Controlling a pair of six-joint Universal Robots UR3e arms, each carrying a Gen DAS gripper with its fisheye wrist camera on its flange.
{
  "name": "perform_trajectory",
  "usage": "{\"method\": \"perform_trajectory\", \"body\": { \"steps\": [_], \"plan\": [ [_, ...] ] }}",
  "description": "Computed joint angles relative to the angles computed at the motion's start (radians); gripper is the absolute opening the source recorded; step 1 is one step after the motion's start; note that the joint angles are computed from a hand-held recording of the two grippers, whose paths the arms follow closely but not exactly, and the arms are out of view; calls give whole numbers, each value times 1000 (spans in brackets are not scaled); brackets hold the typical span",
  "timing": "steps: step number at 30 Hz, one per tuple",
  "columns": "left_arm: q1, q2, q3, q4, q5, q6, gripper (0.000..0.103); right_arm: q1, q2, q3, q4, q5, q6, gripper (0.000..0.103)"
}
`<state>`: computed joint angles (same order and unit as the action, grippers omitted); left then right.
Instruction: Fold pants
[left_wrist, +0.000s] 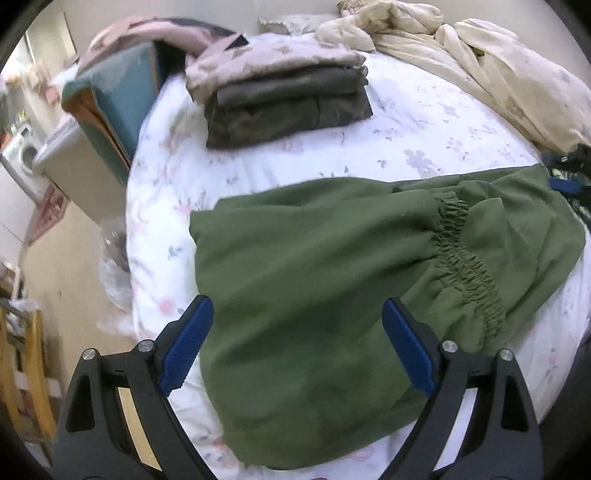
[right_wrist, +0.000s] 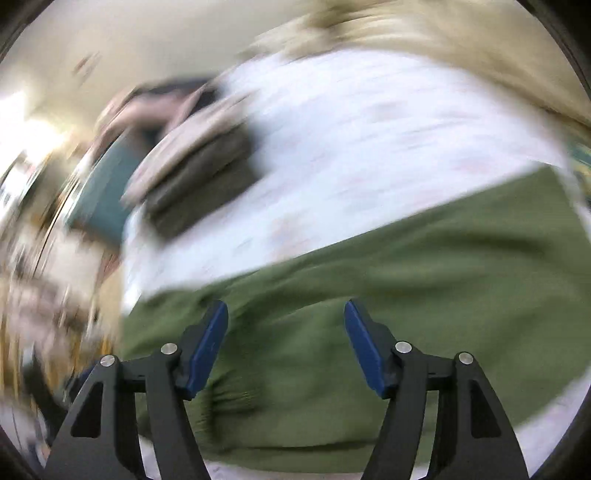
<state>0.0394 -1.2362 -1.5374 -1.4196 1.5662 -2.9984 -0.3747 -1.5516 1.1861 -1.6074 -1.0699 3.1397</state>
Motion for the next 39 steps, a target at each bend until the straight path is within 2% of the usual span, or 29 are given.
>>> {"method": "perform_trajectory", "body": {
  "steps": [2,5,8,10,12,15,17,18,19,20,21,22,24,27,32,34,35,39],
  "plan": [
    [24,3,2,-4,-22,2,91,-139,-46,37,9,-75,56,68],
    [53,-10,28,-22,-42,-20,91,-323,-85,98,14,-251,144,68],
    [94,-22,67,-58,-85,-54,91,-450,-100,179,1,-299,181,68],
    [109,-41,88,-61,-98,-77,91,-486,-81,226,-13,-289,185,68],
    [113,-58,100,-58,-89,-96,91,-532,-74,274,-48,-178,159,69],
    [140,-66,105,-53,-92,-119,91,-520,-44,267,-71,-56,94,63],
    [160,-61,101,-55,-105,-120,91,-470,1,240,-86,-84,93,61],
    [169,-59,100,-56,-108,-118,91,-445,25,233,-109,-129,105,55],
    [172,-58,100,-57,-110,-116,91,-437,40,225,-115,-152,117,40],
    [178,-55,96,-57,-112,-113,91,-444,36,242,-136,-163,144,32],
    [184,-53,95,-60,-115,-109,91,-474,17,266,-149,-129,147,10],
    [191,-50,98,-67,-119,-107,91,-481,-11,281,-148,-111,146,4],
    [206,-45,103,-79,-134,-107,91,-471,-44,271,-197,-71,123,3],
    [227,-38,119,-98,-161,-101,91,-404,-90,228,-259,43,45,3],
    [264,-10,133,-123,-207,-86,91,-181,-121,51,-166,144,-189,2],
    [273,-6,138,-136,-220,-79,91,-40,-105,-17,-102,130,-246,3],
    [279,-1,141,-144,-228,-73,91,54,-95,-23,-104,84,-254,3],
    [306,22,153,-169,-249,-59,91,336,-61,82,-124,-63,-250,7]
  ]
}}
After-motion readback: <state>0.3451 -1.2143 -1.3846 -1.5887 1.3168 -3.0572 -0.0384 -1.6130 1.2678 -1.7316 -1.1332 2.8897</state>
